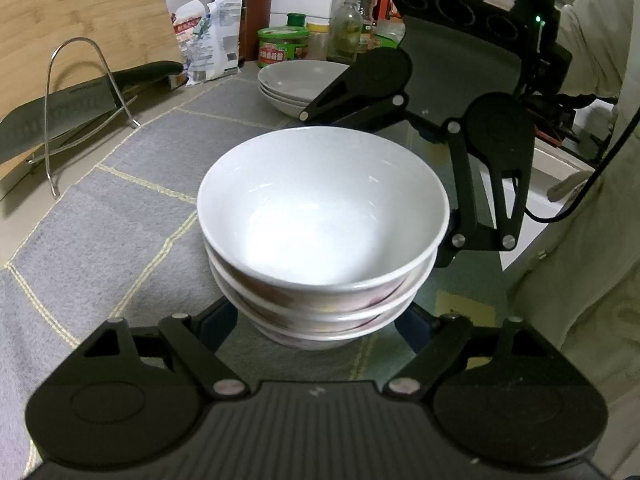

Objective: Organize plates and bowls
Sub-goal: 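Carry the bowl stack with both grippers onto the flower-print plate stack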

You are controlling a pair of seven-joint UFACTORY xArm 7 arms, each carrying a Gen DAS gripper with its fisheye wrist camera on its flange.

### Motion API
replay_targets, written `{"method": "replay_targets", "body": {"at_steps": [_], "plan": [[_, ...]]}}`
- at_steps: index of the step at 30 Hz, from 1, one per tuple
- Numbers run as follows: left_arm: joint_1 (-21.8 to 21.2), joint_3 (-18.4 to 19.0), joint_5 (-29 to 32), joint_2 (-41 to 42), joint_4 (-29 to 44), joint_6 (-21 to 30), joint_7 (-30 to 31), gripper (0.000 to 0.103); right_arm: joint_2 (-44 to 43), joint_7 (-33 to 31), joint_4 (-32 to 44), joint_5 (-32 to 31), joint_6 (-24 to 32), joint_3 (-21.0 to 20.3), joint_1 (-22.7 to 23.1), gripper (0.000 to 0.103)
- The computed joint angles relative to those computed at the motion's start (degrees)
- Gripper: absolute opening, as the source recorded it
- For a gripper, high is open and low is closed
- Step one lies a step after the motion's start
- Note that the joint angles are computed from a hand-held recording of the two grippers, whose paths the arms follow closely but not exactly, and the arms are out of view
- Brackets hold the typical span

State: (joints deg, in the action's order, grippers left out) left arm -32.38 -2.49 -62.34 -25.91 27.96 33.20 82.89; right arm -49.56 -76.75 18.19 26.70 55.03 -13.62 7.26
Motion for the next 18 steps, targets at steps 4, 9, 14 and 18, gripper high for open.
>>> {"method": "replay_targets", "body": {"at_steps": [4,9,14,18], "plan": [[-0.7,-1.5,0.3,-1.0,-0.4,-1.7,-2.6,0.085,-1.1,-1.0,0.4,-0.9,1.7,-0.9,-0.8,0.087],[-2.7,-3.0,1.2,-1.6,-0.1,-4.9,-7.2,0.085,-1.2,-3.4,2.3,-2.2,5.1,-2.8,-2.5,0.087],[-5.6,-4.5,3.0,-0.7,1.4,-9.1,-13.2,0.085,-0.2,-7.6,5.4,-3.4,9.0,-5.2,-4.6,0.087],[-8.5,-5.8,5.1,1.4,3.6,-12.9,-18.0,0.085,1.7,-11.8,8.4,-4.4,12.1,-7.6,-7.2,0.087]]}}
